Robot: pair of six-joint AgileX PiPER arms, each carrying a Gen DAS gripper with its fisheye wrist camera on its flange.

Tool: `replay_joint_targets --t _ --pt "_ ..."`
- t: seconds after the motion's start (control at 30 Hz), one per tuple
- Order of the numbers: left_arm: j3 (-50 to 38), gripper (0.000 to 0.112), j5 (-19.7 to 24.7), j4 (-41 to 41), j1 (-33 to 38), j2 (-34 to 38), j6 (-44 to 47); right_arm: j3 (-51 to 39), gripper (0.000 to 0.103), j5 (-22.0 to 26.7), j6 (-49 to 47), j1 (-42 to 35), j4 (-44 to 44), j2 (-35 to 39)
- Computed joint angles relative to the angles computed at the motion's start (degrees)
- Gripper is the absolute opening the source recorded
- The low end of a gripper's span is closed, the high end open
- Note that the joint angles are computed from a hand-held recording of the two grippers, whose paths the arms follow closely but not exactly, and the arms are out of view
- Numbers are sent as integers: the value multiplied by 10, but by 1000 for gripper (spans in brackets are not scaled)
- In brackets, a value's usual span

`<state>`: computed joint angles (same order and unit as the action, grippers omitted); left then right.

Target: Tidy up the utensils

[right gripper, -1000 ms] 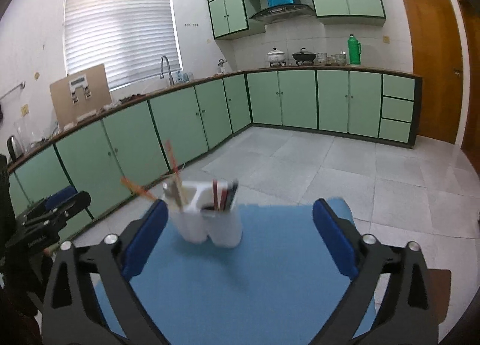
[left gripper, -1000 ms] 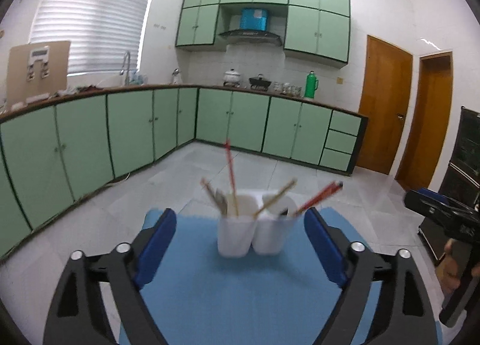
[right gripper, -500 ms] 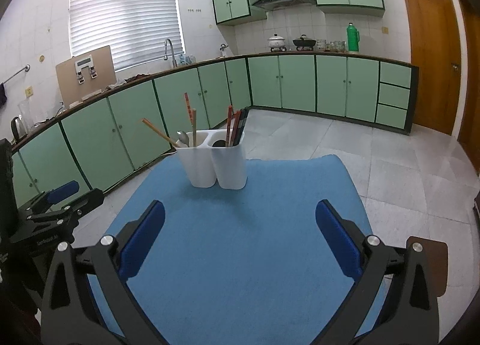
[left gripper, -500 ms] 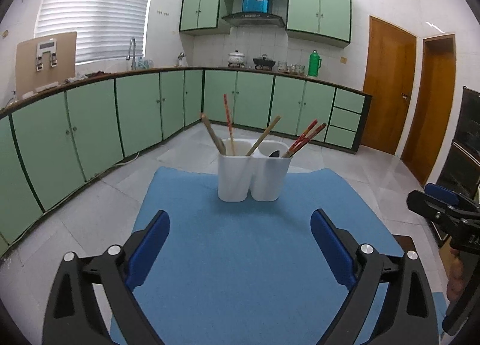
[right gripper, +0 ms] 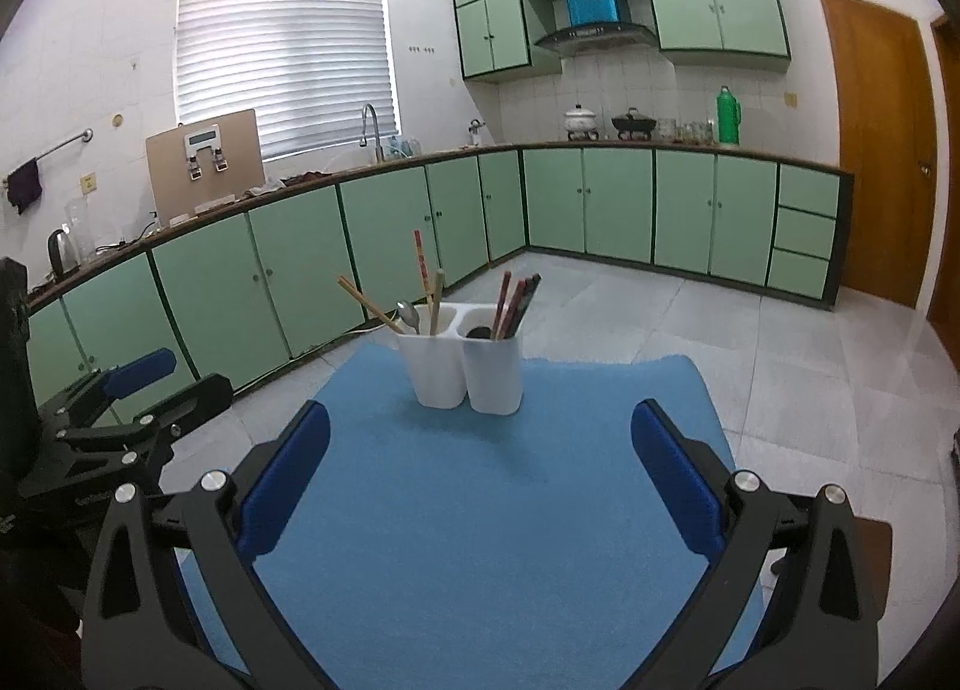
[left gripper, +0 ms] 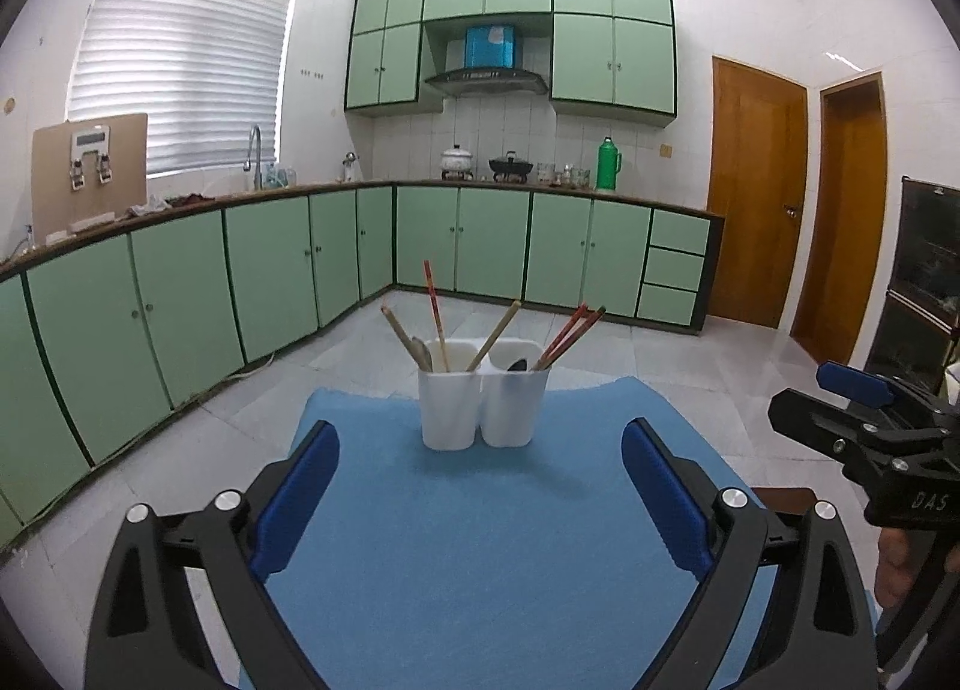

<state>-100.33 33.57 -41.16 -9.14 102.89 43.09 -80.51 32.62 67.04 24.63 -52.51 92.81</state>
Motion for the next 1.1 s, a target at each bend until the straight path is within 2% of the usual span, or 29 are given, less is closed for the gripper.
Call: replay_joint_targets --t 0.33,1.1 --pt "25 93 -18 -18 0 -34 24 -1 98 7 8 18 -24 -15" --pt "36 93 -15 -34 9 -42 30 -20 98 17 -7 30 -20 -1"
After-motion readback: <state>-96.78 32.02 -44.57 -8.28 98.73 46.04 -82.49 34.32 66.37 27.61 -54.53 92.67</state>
